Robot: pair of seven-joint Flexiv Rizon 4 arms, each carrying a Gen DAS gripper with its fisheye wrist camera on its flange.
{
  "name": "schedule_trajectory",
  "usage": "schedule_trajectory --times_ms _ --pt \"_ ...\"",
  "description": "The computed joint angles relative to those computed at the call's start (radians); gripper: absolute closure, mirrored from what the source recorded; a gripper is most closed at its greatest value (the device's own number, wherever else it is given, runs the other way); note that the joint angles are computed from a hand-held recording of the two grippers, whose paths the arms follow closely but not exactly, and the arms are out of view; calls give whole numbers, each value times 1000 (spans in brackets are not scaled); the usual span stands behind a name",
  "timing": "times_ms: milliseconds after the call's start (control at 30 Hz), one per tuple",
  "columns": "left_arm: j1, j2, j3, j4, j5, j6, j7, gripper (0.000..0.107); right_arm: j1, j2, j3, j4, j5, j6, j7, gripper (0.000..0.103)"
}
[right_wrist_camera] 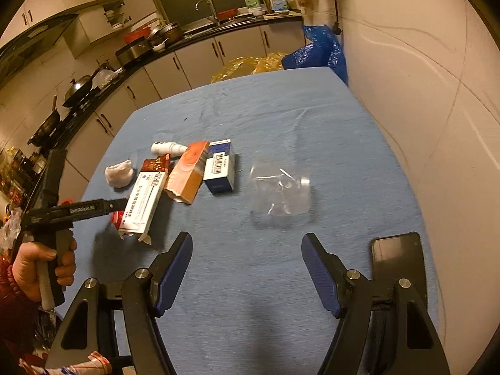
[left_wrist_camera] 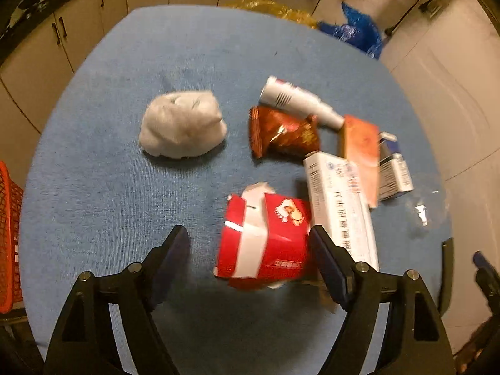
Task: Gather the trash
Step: 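Grasp the red-and-white wrapper with the left gripper while the right grasps the clear plastic cup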
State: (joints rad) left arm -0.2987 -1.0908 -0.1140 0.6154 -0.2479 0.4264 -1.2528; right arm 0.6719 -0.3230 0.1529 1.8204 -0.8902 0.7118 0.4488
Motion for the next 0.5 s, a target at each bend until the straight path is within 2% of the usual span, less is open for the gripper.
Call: schedule_trajectory --times_ms 100,167,233,267,333,433,500 --pt "14 -63 -33 -97 -57 -95 -10 28 -6 -3 -2 2 3 15 2 26" --pt "14 -41 -38 -47 -63 -57 4 29 -13 -6 -6 2 4 30 1 26" --pt "24 -4 -59 35 -82 -8 36 51 -17 -10 -10 0 4 41 -2 26" --pt "24 11 -61 63 -85 10 46 53 -21 -13 -14 -2 2 50 -4 26" --pt "31 55 -69 143 -93 78 75 70 -29 -15 -23 -1 -3 69 2 26" --pt "54 106 -93 233 -128 130 119 92 -52 -18 -38 10 -10 124 36 26" --pt "60 153 -92 304 -131 174 154 96 -60 -27 -41 1 8 123 30 26"
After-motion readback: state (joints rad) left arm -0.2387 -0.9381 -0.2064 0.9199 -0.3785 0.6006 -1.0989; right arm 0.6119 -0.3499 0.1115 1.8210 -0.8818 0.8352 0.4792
